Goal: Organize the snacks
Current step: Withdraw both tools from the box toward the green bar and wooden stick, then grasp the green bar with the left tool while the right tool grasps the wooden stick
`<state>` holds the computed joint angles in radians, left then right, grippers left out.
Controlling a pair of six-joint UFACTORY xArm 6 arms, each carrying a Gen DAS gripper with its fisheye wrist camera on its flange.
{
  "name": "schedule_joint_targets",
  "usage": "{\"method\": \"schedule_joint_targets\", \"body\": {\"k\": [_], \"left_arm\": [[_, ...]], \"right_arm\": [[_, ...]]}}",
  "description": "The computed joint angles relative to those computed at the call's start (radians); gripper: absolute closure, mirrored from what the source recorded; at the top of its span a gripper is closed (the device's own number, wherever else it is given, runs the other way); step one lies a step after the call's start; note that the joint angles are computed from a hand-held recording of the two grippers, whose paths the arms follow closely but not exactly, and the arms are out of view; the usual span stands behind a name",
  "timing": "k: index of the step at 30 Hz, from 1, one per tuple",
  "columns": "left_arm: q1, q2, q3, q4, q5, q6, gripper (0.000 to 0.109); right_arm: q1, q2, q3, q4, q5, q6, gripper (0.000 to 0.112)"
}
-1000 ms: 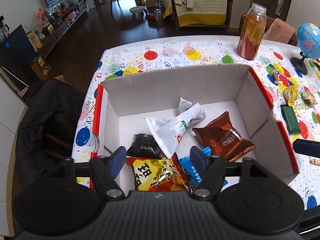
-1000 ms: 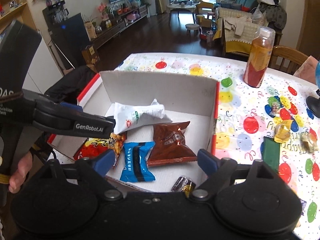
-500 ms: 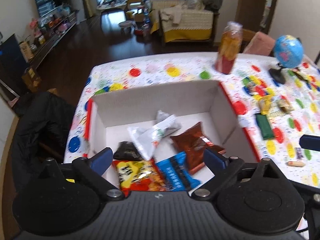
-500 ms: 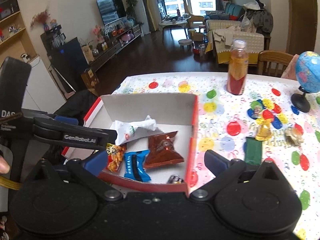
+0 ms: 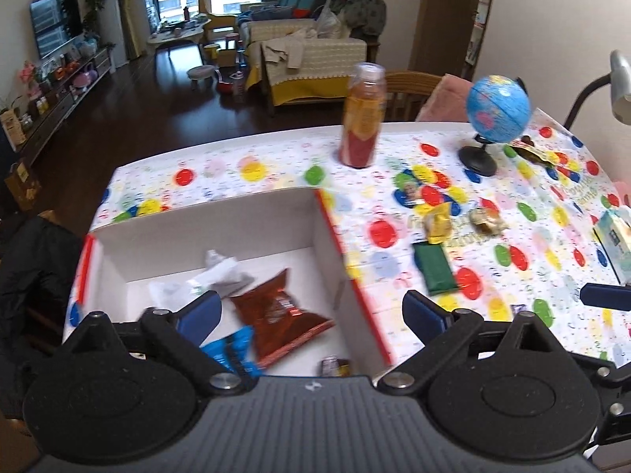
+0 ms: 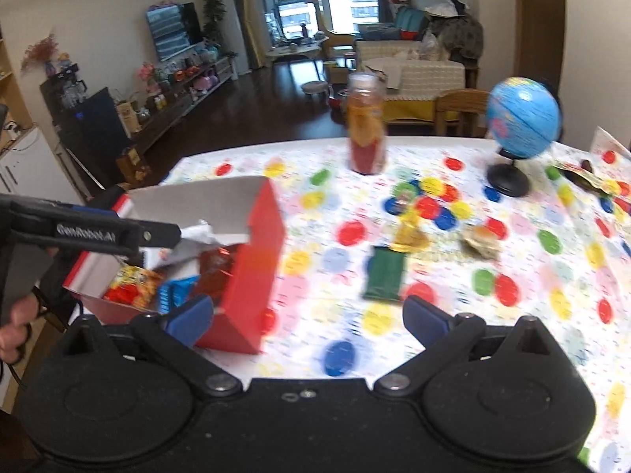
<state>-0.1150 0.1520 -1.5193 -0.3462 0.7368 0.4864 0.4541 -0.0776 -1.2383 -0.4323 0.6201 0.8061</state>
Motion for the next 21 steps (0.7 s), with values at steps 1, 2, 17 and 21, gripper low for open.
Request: {"method": "schedule_joint_targets", "body": {"k": [1,2,17,21], "left_arm": [[-0.015,0.003,-0.002,0.011,0.001,-0.013,0.01],[-0.03,0.005,-0.001,0.019,-0.001,-0.023,0.01],[-0.251,0.119,-0.054,0.275,0.003,-0.344,0.01],[-0.286,0.191,-0.124,0.354,0.033,-0.458,0.01]], "right_arm": [[-0.01,-0.015,0.02,0.006,-0.003,-0.009,0.01],[-0.02,-0.033,0.043,0.017,-0.008,-0.02,0.01],[-0.179,-0.154,0.294,0.259,-0.043,-0.454,0.024],[-0.204,-0.136,0.323,0.352,-0.072,-0.636,0.036]]}}
